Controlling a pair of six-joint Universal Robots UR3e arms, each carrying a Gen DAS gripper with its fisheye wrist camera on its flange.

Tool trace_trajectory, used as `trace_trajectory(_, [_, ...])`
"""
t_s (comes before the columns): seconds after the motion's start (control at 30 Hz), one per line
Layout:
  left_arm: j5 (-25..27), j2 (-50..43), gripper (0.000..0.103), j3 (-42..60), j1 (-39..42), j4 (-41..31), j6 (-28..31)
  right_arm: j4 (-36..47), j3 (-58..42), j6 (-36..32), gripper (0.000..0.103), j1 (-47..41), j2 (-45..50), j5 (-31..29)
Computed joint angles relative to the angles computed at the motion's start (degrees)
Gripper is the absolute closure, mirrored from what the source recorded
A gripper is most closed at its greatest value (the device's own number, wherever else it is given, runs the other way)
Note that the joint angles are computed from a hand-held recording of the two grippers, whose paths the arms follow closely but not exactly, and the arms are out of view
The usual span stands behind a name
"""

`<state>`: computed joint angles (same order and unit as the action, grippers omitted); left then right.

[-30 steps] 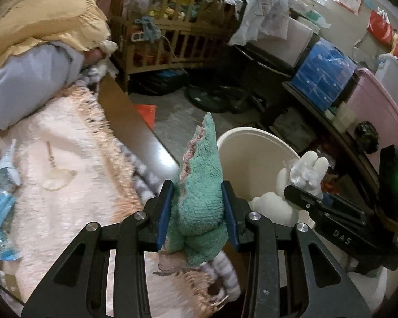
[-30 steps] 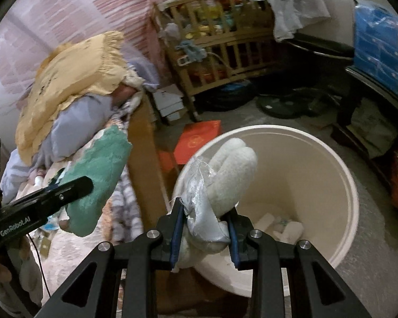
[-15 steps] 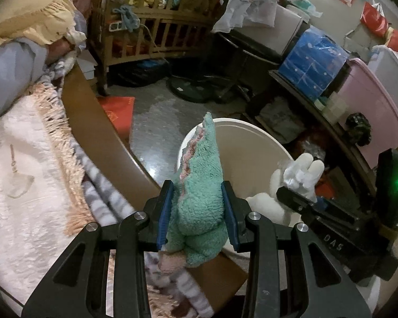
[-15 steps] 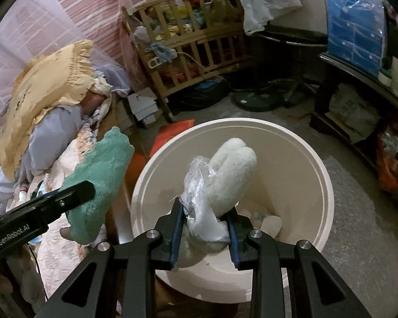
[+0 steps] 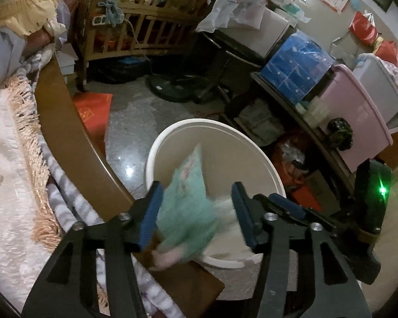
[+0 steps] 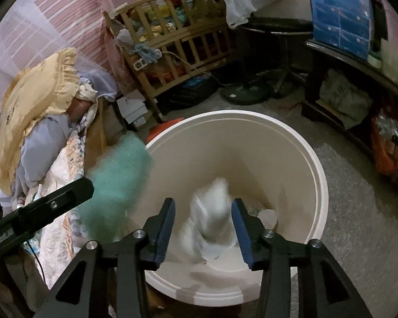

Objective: Collect trash
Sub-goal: 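Open both tools over the bucket to drop the towel and plush toy, then return both open tools over the trash on the bed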

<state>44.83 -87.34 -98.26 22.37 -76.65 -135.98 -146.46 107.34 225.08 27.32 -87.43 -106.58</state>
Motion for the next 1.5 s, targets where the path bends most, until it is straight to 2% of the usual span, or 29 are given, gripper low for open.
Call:
trace_trajectory(0.2, [0.19, 2.34, 0.048, -0.89, 2.82, -1.30, 1.33, 0.26, -0.91, -0.11, 0.060, 0.66, 1.58, 0.83])
trace_trajectory(0.53, [2.55, 6.13, 0.048, -4.71, 9.21, 0.42, 3.16, 0.80, -3.93, -0.38, 0.059, 2.74, 4.37, 1.33])
trace_trajectory(0.87, [3.21, 10.62, 0.048, -7.08, 19.37, -2.65, 9.19, 3.20, -11.88, -0.69, 0.058, 7.01, 10.01, 0.48])
trace_trajectory(0.93, [3.46, 11.53, 0.048, -7.65, 21.44, -2.72, 10.38, 3.64, -14.32, -0.80, 0.056, 8.15, 11.75, 0.33])
trace_trajectory(1.07, [3.88, 12.74, 0.048, -8.29, 26.48, -3.54, 13.78, 4.61, -20.23, -1.06, 0.047, 10.44, 15.77, 0.33])
trace_trajectory(1.23, [4.10, 12.77, 0.048, -7.63, 32.26, -5.44, 17.21, 7.11, -29.79, -2.59, 0.047, 13.35, 22.21, 0.50])
trace_trajectory(1.5, [3.49, 12.46, 0.048, -3.17, 43.18, -14.26, 26.66, 14.16, -47.98, -4.91, 0.046, 17.17, 33.52, 1.78])
